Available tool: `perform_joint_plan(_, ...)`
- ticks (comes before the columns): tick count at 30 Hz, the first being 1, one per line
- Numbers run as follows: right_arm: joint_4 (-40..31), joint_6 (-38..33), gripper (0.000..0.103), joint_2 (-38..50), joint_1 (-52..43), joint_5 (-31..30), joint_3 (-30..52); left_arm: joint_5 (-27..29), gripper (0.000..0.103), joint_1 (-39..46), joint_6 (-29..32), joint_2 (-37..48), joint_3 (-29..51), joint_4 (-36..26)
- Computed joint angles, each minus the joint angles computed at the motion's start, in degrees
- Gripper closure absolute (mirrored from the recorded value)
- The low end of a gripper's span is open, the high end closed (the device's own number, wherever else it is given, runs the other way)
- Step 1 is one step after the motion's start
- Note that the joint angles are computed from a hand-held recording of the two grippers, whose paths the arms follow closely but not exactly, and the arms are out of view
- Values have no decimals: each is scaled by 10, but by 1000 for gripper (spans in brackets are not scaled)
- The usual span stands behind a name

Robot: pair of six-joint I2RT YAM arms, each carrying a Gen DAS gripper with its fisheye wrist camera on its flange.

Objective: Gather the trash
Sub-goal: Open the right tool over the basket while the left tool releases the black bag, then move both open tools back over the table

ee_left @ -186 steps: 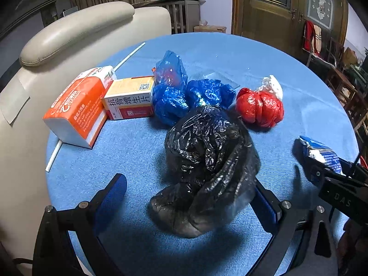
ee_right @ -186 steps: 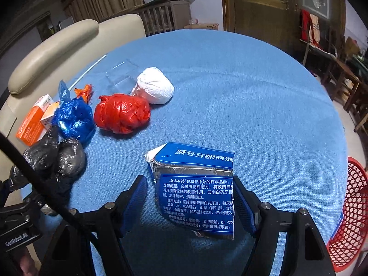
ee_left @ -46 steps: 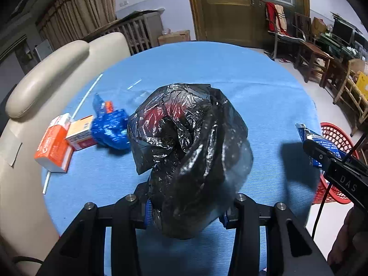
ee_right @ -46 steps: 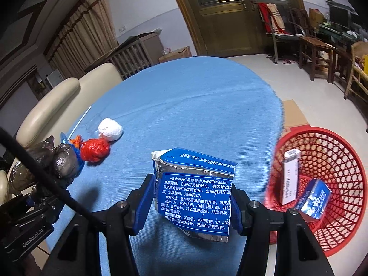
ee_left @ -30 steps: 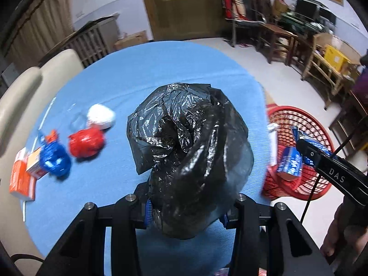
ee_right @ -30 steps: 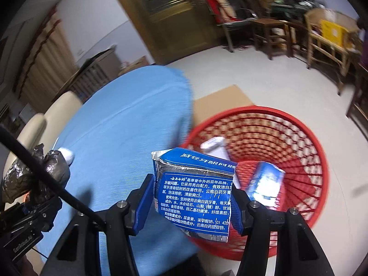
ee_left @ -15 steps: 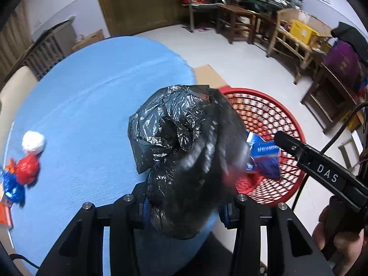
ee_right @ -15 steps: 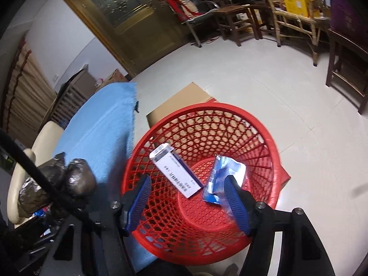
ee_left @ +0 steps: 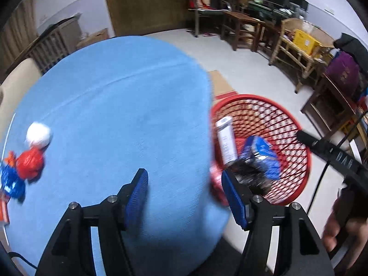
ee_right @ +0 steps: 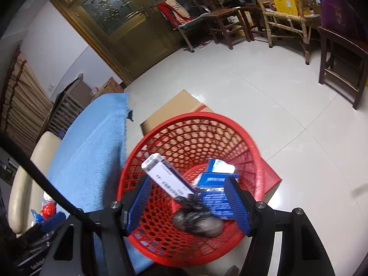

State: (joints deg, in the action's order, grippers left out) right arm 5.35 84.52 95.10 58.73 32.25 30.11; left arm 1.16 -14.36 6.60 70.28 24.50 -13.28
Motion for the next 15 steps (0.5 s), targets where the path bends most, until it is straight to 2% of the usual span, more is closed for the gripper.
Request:
perform_joint_plan(3,-11,-13,34,9,9,6,25,18,36,95,54,-51,-32,-15)
perform_joint_plan(9,-50,-56,34,46,29,6,112,122,36,374,222,-147,-60,-71)
perform_joint_plan(12,-76,-76,34,68,41,9,162,179,36,512,310,-136,-53,-74)
perform_joint_plan(15,-103,-100,34,97,54,11,217,231,36,634,382,-91,-32,-66)
